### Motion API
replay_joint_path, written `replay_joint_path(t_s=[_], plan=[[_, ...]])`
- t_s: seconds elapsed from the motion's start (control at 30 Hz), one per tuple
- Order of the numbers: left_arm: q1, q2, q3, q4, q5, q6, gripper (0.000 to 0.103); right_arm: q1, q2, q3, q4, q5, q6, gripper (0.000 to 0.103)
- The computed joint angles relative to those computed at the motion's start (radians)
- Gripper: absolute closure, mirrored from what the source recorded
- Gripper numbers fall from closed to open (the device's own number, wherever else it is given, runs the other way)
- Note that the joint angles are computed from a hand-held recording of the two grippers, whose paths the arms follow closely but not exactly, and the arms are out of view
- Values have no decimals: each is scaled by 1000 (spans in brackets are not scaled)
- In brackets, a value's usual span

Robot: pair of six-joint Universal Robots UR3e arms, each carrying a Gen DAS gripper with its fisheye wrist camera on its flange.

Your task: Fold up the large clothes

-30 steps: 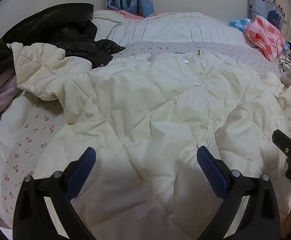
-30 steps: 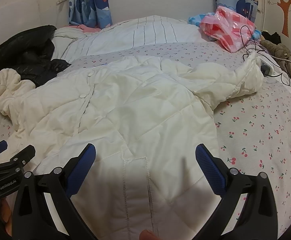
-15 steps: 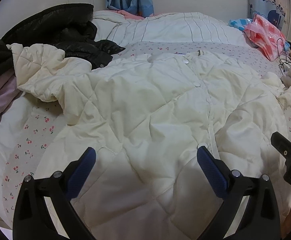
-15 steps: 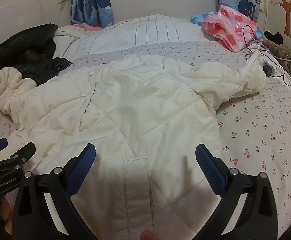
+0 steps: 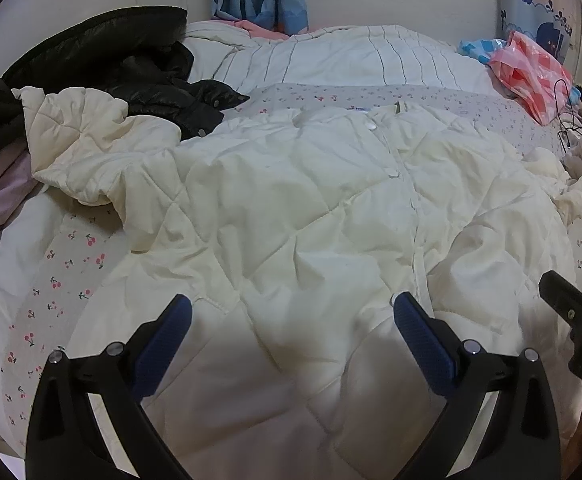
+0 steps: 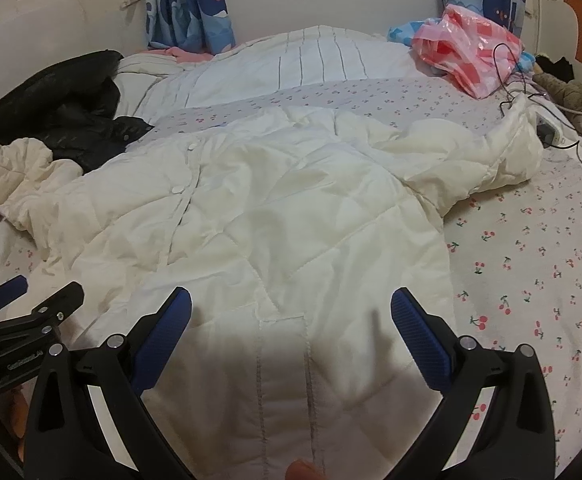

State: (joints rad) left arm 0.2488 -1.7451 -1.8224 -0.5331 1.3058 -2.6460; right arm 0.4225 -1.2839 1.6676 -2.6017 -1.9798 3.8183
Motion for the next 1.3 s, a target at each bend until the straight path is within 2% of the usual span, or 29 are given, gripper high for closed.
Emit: replay_joint_path(t_s=[0.27, 0.4, 0.5, 0.77, 1.3], plan=[[-12, -9, 10, -4, -1, -9, 6, -15, -25, 34, -49, 23, -35, 7], [-14, -10, 11, -3, -1, -13, 6, -33, -41, 58, -81, 78, -51, 7], [-14, -11, 11, -4, -2, -13, 6, -9, -20, 23, -56, 42, -66, 7], [-19, -13, 11, -3, -1, -14, 6, -26, -23, 42, -84, 89, -59, 7], [-26, -16, 19, -11, -4, -24, 6, -14, -29, 21, -45, 50, -59, 7]])
